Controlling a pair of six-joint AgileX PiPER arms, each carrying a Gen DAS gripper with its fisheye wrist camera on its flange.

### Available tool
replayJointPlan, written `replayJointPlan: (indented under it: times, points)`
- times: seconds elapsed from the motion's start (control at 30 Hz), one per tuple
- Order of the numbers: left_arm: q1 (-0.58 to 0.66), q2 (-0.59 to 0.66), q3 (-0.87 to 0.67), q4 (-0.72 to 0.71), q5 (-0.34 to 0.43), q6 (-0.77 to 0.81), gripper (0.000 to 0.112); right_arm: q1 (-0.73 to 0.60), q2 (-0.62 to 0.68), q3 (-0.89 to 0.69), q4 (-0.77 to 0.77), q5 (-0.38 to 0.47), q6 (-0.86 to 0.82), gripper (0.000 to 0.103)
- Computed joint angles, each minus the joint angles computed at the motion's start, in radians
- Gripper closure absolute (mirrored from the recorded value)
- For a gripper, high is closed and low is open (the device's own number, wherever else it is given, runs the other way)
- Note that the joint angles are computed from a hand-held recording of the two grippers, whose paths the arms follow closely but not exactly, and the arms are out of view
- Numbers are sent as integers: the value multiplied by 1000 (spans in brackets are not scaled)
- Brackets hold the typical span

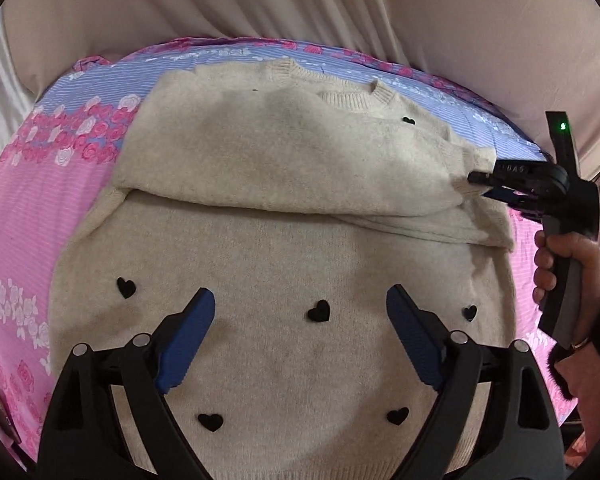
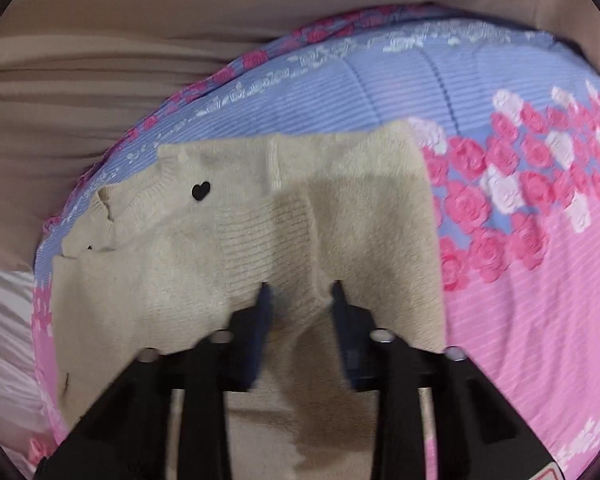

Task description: Fold small clothes

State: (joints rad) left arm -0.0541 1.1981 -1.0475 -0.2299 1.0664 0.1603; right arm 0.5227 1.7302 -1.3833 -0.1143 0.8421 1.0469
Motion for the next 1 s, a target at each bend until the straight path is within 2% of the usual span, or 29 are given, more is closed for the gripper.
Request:
replayJointPlan:
  times: [0.03, 0.1, 0.23, 0.43, 0.5, 0.53, 0.57, 0.6, 0.63, 0.7, 0.73, 0.77, 0.8, 0.83, 0.9, 1.0]
  points:
    - [0, 6, -3, -14, -5, 12, 27, 3, -11, 18, 5, -22, -2, 94]
    - [-10, 24, -20, -46, -20, 46, 23, 8, -17, 10, 15, -27, -29, 95]
    - [-118, 100, -93, -61, -67, 58, 20, -4, -70, -34, 71, -30, -102, 96]
    - [-367, 288, -246, 3, -212, 9, 19, -14, -82, -176, 176, 59, -230, 96]
    - [-415, 348, -283, 14, -261, 13, 22, -13, -71, -209, 186, 84, -246, 96]
    - [-414, 374, -295, -24, -273, 53, 30, -13, -64, -223, 191, 97, -260, 95]
    - [-402, 417, -326, -101, -253, 130, 64, -15, -60, -229, 200, 107, -275, 95]
    - [-387, 459, -368, -159, -204, 181, 82, -15, -56, -236, 202, 120, -285, 94]
    - [-372, 499, -412, -191, -159, 196, 106, -13, -58, -233, 198, 126, -288, 91]
    - [-317, 517, -445, -245, -150, 194, 107, 3, -87, -213, 136, 135, -249, 87]
    - [-281, 512, -461, -270, -143, 191, 107, 20, -109, -195, 87, 136, -220, 81]
    - [-233, 506, -490, -298, -122, 185, 107, 40, -131, -179, 31, 139, -194, 75]
    - [-165, 499, -535, -344, -84, 190, 107, 73, -140, -176, -40, 163, -163, 60]
    - [-95, 492, -589, -376, -46, 189, 107, 123, -125, -201, -132, 222, -145, 54]
    - [12, 493, -706, -413, 28, 184, 107, 195, -64, -260, -201, 289, -202, 53]
    - [160, 524, -918, -453, 149, 164, 107, 269, 120, -428, -146, 314, -360, 50]
